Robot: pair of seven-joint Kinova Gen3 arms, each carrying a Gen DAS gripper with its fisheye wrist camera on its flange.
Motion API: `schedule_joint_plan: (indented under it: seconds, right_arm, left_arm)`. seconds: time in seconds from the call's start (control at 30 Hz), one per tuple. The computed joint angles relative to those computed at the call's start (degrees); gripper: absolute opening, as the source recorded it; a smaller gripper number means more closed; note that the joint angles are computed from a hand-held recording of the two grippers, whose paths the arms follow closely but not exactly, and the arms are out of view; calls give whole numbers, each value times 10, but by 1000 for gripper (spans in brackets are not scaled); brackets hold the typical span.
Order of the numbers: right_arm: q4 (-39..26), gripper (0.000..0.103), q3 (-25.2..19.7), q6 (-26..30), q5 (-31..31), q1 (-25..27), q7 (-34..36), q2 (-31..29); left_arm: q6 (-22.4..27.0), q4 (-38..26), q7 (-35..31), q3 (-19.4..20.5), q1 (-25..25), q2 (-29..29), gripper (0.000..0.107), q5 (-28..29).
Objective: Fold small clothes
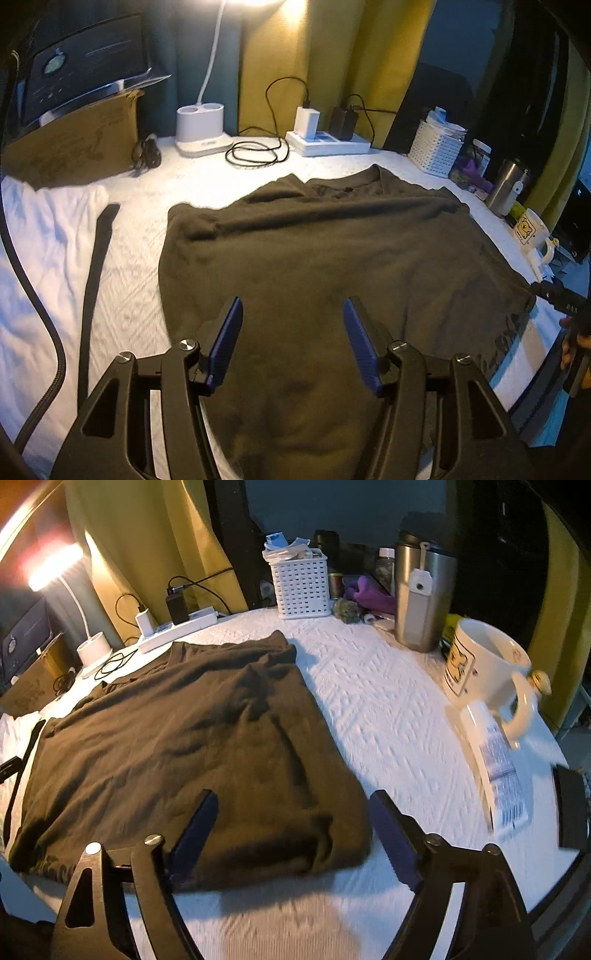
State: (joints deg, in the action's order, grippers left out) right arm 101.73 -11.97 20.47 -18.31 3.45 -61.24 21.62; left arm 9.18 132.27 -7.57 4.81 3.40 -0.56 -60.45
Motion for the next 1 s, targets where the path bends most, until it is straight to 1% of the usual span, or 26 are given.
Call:
schedule_joint_plan:
  seconds: [0.1,0.13,0.2,0.3,0.53,0.67,0.8,0.87,1.0]
  right_arm:
    - [26,86,-14,-9,-13,19,18,-12]
    - [31,86,-17,-11,-18,23,22,-13]
    - [40,86,-22,-11,-28,32,31,-14]
    - [48,86,-32,-5,-45,47,50,-12]
    - [44,86,-42,36,-98,73,92,2]
    - [45,87,-36,39,-121,70,106,3]
    - [32,90,-47,55,-164,87,130,16]
    - [25,91,-41,56,-169,77,129,22]
    - [14,96,-40,45,-176,65,123,33]
  left_arm:
    - [27,2,30,12,13,1,57,-14]
    - [37,1,27,15,19,3,57,-9]
    - [37,1,6,12,26,4,57,12]
    - [45,2,-5,13,39,6,57,23]
    - [48,1,-35,4,59,16,57,57]
    - [47,-1,-59,-5,66,20,57,84]
    - [47,-3,-78,-15,69,24,57,99]
    - [45,-4,-90,-20,67,26,57,111]
    - [45,-7,-118,-31,63,31,57,137]
